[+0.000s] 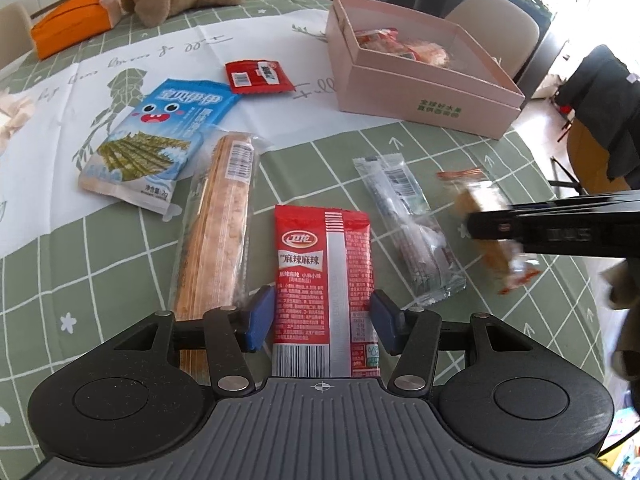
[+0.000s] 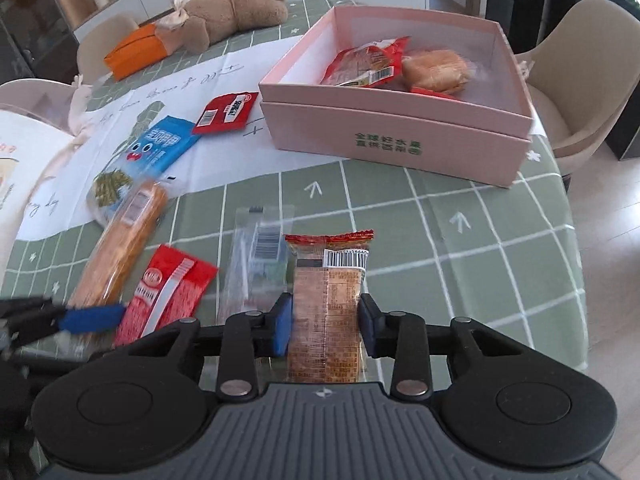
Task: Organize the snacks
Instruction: 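Carry the red packet and wafer packet over the pink box and release them inside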
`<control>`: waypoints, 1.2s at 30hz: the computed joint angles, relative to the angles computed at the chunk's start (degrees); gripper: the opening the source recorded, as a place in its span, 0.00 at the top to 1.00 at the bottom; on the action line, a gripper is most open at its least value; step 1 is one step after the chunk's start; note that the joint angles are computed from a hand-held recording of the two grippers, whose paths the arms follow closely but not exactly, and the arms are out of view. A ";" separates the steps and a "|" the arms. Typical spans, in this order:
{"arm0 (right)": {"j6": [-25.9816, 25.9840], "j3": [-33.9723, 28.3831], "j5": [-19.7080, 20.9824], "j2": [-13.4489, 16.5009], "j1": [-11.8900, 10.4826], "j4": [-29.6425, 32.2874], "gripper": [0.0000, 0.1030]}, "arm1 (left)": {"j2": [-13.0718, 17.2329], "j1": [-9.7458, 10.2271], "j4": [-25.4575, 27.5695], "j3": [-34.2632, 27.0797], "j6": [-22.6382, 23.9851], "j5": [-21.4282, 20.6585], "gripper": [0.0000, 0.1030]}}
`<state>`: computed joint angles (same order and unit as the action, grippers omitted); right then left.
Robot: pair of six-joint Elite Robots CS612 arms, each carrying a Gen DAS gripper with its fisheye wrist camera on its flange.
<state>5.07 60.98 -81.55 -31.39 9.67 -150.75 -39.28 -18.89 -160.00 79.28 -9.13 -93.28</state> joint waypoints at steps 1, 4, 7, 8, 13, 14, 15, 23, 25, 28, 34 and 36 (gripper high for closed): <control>0.24 1.05 -0.16 -0.66 -0.19 -0.67 0.67 | -0.02 -0.10 0.06 0.02 0.58 0.32 0.44; 1.46 3.46 -0.33 -2.24 -0.83 -2.10 0.67 | -0.06 -0.56 -0.28 0.28 2.95 1.82 0.43; 2.32 5.19 -0.53 -3.34 -1.40 -3.53 0.67 | -0.11 -0.81 -0.27 0.37 4.05 2.52 0.46; 2.54 5.83 -0.81 -3.75 -1.57 -4.06 0.67 | -0.13 -0.70 -0.32 0.36 3.89 1.98 0.51; 3.94 7.96 -2.10 -5.16 -2.17 -6.18 0.67 | -1.44 0.02 -4.35 1.14 3.78 -1.53 0.70; 4.32 8.54 -2.08 -5.51 -2.36 -7.13 0.67 | -1.57 0.14 -5.44 0.79 4.13 -2.27 0.70; 4.58 9.07 -2.09 -5.81 -2.52 -8.08 0.67 | -1.67 0.15 -6.36 0.35 4.16 -2.39 0.71; 8.11 8.54 -0.76 -6.02 -3.85 -11.92 0.67 | 4.50 0.48 -12.33 -17.42 2.58 -9.73 0.59; 8.30 7.08 -1.94 -5.41 -3.67 -12.33 0.67 | 8.27 0.91 -7.46 -25.48 -0.47 -12.09 0.59; 8.50 5.86 -2.25 -4.91 -3.66 -13.04 0.67 | 10.17 0.98 -4.52 -28.95 -3.12 -8.76 0.61; 10.04 2.90 0.04 -3.72 -4.66 -12.07 0.67 | 6.63 1.83 -3.02 -18.83 -3.52 -7.08 0.60; 9.99 -1.03 -0.43 -2.09 -4.47 -11.41 0.67 | 6.24 2.55 -0.30 -17.21 -5.01 -8.32 0.61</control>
<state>15.06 59.95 -81.97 -33.49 5.20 -162.15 -33.04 -16.34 -160.30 62.07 -14.14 -101.60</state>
